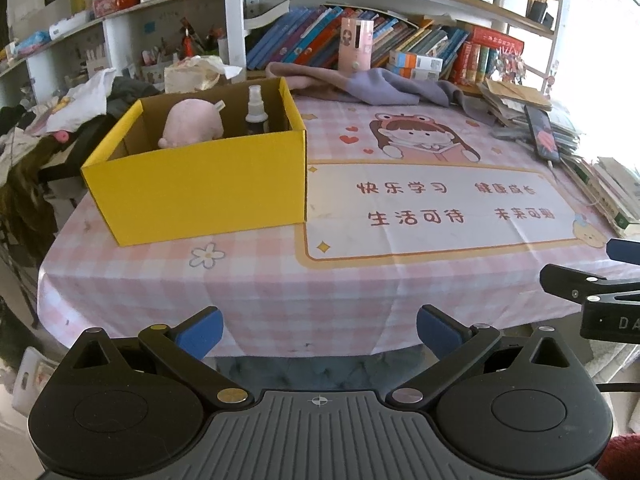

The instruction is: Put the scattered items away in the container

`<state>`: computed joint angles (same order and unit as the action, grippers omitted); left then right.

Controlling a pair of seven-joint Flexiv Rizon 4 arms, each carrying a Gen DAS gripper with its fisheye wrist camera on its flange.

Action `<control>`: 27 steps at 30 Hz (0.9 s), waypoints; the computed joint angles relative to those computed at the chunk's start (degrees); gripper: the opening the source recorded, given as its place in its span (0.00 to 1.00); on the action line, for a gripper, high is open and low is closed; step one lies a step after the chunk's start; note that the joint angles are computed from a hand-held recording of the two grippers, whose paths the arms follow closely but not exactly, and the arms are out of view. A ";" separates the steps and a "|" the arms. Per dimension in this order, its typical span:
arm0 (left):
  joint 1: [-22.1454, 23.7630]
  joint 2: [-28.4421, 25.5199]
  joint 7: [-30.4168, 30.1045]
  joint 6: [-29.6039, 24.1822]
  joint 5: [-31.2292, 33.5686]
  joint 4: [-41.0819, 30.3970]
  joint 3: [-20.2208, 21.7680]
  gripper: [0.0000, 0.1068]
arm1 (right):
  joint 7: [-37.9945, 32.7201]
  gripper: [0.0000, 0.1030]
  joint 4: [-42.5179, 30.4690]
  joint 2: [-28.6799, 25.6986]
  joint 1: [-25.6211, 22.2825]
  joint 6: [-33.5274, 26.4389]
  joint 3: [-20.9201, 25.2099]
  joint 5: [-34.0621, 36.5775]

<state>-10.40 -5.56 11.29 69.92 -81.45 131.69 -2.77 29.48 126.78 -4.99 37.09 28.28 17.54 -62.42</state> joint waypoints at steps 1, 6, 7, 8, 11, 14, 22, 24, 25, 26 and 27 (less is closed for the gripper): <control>0.05 0.02 -0.27 -0.14 0.36 0.02 0.06 0.96 | -0.02 0.98 0.05 0.02 -0.05 0.14 -0.02 -0.03; -0.06 0.16 -0.32 0.12 0.35 0.12 -0.03 0.96 | -0.04 1.00 0.33 0.15 -0.29 0.81 -0.09 -0.10; -0.08 0.14 -0.26 0.13 0.29 0.11 -0.04 0.96 | -0.06 1.00 0.31 0.13 -0.30 0.84 -0.09 -0.09; -0.09 0.12 -0.23 0.16 0.31 0.10 -0.03 0.96 | -0.09 1.00 0.35 0.12 -0.35 1.00 -0.11 -0.12; -0.12 0.09 -0.23 0.33 0.37 0.08 -0.02 0.96 | -0.17 1.00 0.55 0.22 -0.54 1.44 -0.16 -0.18; -0.09 0.14 -0.38 0.25 0.54 0.07 0.00 0.96 | -0.14 1.00 0.55 0.18 -0.56 1.51 -0.15 -0.21; -0.19 0.48 -0.22 0.18 0.57 0.22 0.03 0.96 | -0.16 1.00 0.48 0.17 -0.51 1.36 -0.11 -0.14; -0.20 0.48 -0.24 0.18 0.65 0.20 0.04 0.96 | -0.15 1.00 0.49 0.20 -0.51 1.38 -0.11 -0.13; -0.20 0.53 -0.20 0.10 0.63 0.26 0.05 0.96 | -0.15 1.00 0.49 0.20 -0.51 1.38 -0.11 -0.13; -0.28 0.62 -0.02 0.17 0.43 0.36 0.02 0.96 | -0.14 1.00 0.52 0.21 -0.52 1.41 -0.11 -0.14; -0.33 0.66 0.15 0.21 0.28 0.42 0.01 0.96 | -0.14 1.00 0.52 0.21 -0.52 1.41 -0.11 -0.14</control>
